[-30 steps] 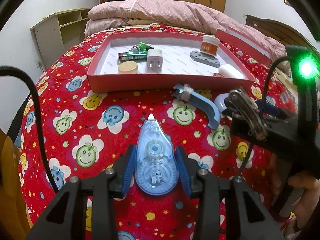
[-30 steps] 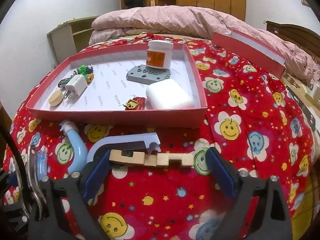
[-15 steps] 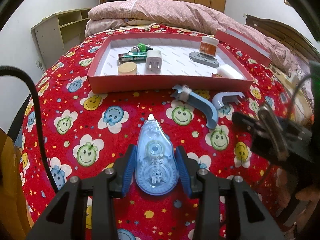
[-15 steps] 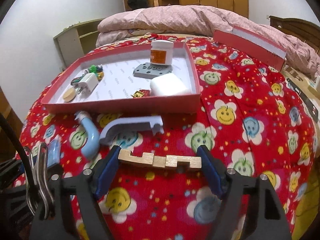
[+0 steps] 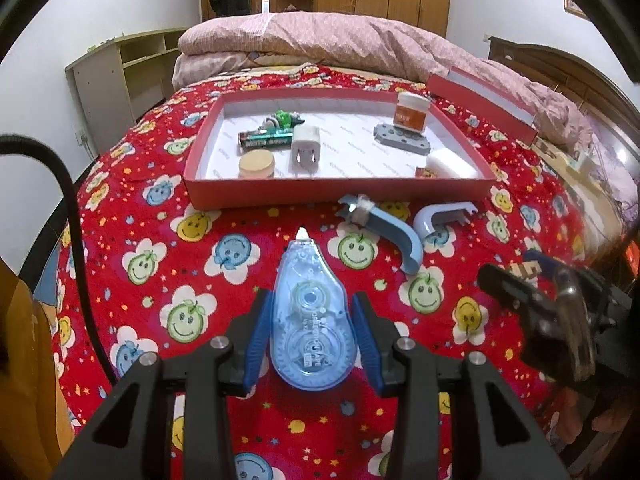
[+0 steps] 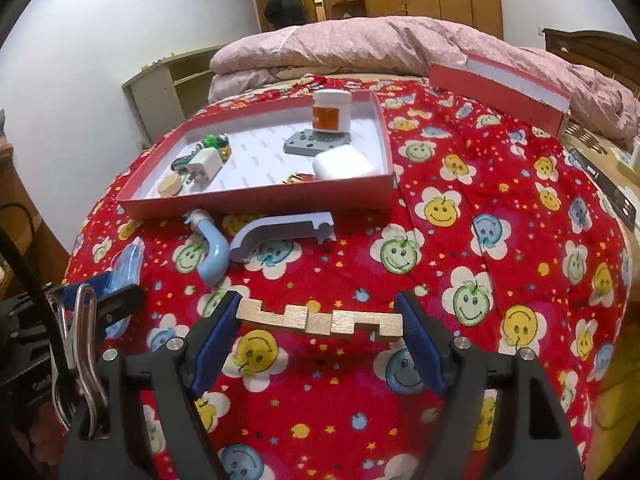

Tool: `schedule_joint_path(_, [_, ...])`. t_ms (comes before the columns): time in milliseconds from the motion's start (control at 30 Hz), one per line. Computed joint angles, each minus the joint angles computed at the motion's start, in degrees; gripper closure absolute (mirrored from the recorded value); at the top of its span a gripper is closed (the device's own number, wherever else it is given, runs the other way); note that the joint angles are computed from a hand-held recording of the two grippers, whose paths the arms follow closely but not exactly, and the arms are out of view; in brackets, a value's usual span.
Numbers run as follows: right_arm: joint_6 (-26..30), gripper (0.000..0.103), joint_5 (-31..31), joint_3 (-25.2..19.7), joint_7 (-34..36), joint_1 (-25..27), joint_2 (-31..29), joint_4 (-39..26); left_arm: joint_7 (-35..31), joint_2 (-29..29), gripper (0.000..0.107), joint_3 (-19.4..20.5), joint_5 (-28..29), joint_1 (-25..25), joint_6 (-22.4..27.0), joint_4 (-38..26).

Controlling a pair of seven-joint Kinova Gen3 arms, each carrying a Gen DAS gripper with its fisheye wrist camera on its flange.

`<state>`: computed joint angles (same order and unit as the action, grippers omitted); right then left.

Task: Organize rigid objects
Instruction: 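Carry tape dispenser and wooden puzzle piece over the box with both grippers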

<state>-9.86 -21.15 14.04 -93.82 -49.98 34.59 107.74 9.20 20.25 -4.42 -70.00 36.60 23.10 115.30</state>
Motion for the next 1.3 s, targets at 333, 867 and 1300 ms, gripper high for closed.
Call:
schedule_joint_path(333, [-2.95, 0.024, 0.61, -3.62, 2.36, 1.82, -1.72, 1.46, 1.67, -1.9, 0.065, 0.41, -1.88, -1.27, 0.23, 0.06])
schedule_joint_path(867, [2.13, 0.024, 4.08, -4.75, 4.97, 3.81, -1.9, -4.25, -0.92, -1.95, 0.065, 2.19, -4.38, -6.0, -0.93, -4.19])
schedule_joint_path(1300, [3.58, 0.024, 7.45, -1.16, 4.11, 3.06, -0.82, -11.01, -15.52, 0.19, 0.065, -2.51, 7.56, -7.14, -5.22, -10.33])
